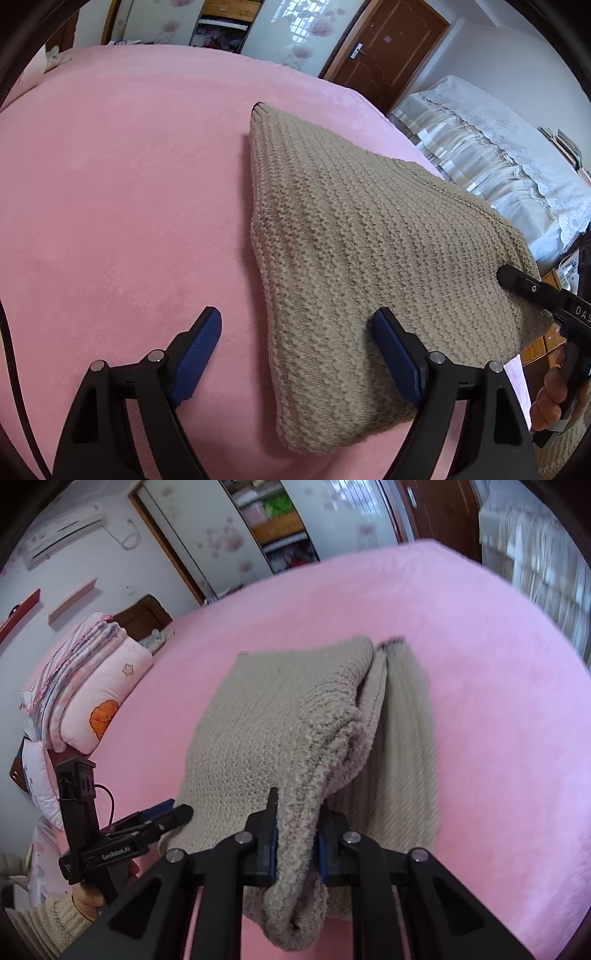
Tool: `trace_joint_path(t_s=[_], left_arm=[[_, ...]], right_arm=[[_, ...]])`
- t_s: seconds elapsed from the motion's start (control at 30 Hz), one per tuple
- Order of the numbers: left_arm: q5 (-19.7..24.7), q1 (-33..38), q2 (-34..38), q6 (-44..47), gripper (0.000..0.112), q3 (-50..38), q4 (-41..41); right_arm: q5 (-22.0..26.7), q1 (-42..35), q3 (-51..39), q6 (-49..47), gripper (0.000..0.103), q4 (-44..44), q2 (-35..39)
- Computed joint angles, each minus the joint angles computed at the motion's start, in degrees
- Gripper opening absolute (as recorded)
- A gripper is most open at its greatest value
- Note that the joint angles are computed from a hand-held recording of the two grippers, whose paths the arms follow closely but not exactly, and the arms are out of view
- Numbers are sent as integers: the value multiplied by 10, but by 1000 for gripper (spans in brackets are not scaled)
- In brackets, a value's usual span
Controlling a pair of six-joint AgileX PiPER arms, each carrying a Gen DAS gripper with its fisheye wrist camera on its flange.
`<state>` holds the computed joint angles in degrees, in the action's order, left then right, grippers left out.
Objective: Fold large clothes
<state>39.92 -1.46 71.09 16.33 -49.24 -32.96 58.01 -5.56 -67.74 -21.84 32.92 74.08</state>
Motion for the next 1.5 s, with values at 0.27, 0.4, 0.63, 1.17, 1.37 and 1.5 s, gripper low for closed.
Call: trace_joint_path(t_s=[0.27, 0.4, 0.63, 1.17, 1.37, 1.5], left_arm=[[-5, -71, 35, -63, 85, -29, 50], [-24, -102, 27, -98, 89, -30, 96], [-40, -95, 41, -102, 93, -6, 110], [97, -114, 24, -159, 92, -173, 229], [124, -127, 195, -141, 72, -375, 188], [183, -145, 351, -169, 63, -563, 214]], right_arm=[[-41, -66, 96, -5, 15, -28, -22], [-68, -90, 145, -30, 15, -3, -73], [-112, -56, 160, -11, 15, -38, -16], [-78, 32, 15, 125, 57, -233, -61], [-51, 96, -135, 148, 16, -225, 93], [-51, 123, -238, 179, 14, -246, 214]])
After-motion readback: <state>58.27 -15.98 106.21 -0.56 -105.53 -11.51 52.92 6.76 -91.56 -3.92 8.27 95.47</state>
